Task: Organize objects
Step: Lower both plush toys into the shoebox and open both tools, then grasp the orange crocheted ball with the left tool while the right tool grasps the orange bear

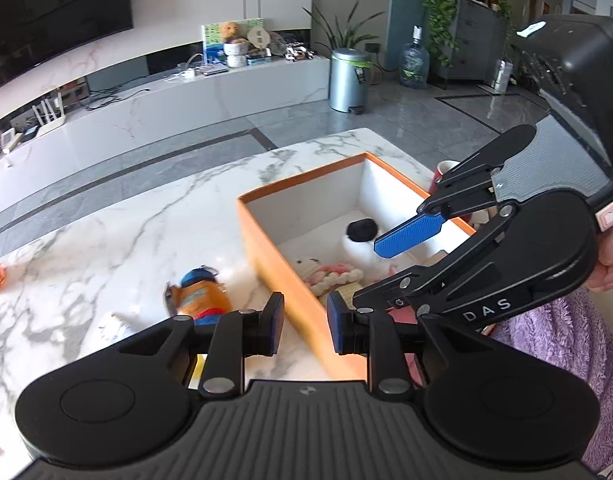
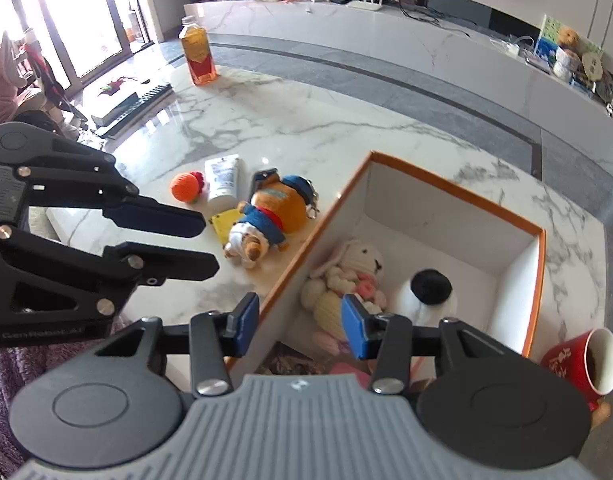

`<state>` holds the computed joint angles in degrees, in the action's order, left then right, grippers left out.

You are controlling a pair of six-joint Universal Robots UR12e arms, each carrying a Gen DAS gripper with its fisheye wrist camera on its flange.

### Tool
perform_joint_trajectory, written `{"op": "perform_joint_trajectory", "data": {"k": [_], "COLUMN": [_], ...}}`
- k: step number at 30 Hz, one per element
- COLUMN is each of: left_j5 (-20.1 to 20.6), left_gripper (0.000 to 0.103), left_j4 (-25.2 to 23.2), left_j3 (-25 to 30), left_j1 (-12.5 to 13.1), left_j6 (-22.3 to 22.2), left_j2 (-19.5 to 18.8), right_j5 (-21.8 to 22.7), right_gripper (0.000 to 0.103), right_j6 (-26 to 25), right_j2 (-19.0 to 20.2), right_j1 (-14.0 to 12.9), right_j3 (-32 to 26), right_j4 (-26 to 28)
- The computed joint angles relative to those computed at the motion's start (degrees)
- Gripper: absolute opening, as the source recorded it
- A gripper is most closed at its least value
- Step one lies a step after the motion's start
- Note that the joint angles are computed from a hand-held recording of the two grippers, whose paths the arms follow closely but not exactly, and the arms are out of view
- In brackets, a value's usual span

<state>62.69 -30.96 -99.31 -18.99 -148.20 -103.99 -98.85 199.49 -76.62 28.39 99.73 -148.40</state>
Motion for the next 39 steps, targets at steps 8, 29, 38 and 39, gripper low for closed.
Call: {"op": "perform_joint_trajectory", "data": {"k": [8,29,38,39], "left_j5": [-0.07,1.28,9.10,9.63], "left_gripper": [0.028,0.032,0.057,0.058], "left_j4": [1.21,-1.60,0.17,-0.35], "left_j3": [-0.98,1.91,5.79,6.38], "left_j1": [3.75,8.72,6.96,6.82], "left_j6": [-3.92,-9.48,-10.67,-11.16], "left_j2": [0.53,-5.47,-10.13,-10.73], "right_j5": [-0.67,0.62,-1.63,-1.29], "right_gripper": [0.044,0.032,0.054,0.054], "right_j6": [-6.70,-8.85,-2.82,-2.27], "right_j2": [4.49,15.94,20.80,21.04], "right_j1": [2.43,1.01,-0.10,-0.26], "right_j3": [-6.54,-19.64,-25.12,-25.33], "right_j4": [0.38,12.54,19.71,20.10]}}
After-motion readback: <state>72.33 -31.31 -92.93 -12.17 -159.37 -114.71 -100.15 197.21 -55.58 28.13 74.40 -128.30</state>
